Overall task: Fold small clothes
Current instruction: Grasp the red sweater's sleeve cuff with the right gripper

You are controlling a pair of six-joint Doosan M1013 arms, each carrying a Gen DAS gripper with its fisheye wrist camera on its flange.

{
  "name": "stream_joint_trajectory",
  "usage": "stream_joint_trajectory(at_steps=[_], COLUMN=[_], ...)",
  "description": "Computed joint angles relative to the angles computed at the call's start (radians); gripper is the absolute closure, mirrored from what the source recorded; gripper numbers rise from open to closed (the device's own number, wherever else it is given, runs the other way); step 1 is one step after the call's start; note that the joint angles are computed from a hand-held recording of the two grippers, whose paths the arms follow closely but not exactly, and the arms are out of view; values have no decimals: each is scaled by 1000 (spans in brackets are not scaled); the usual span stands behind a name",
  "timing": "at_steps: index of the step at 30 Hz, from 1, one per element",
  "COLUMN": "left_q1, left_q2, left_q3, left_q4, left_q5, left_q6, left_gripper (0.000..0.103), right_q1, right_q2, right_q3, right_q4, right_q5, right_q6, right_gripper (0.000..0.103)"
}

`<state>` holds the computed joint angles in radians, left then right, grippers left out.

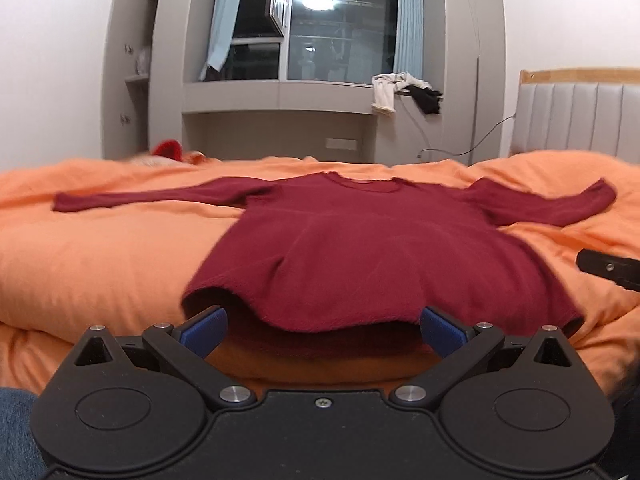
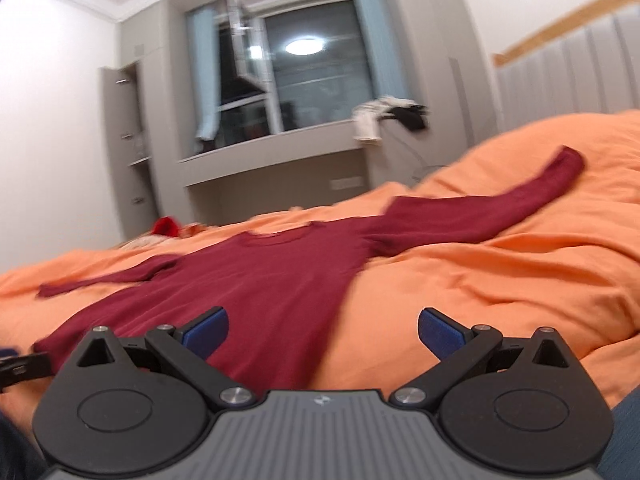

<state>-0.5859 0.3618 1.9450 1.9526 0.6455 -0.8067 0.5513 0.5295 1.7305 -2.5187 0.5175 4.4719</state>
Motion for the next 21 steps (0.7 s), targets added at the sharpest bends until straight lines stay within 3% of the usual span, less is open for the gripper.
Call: stream_joint_trajectory(at_steps=[3,8,12,19,21], left_q1=[18,31,53,82,90], left_q2=[-7,16,52,143,171], left_q3=[-19,-99,-189,-356,-405], left_q4=[-6,-121,-204,-252,-285], left_q5=[-39,-28,-46,-44,-54], left_q6=[25,231,335,411,444], left_gripper=[1,0,0,0,1], right_q1=[-36,-106,-165,-251,-273], right_q2=[2,26,64,159,188], right_q3=[-38,-121,-223,-406,-458], right_q4=[117,241,419,811,992], right_q5=[-42,-83,-112,-125,-109], right_q6=[-83,-168,-298,-617,-762], right_gripper=[0,0,0,0,0])
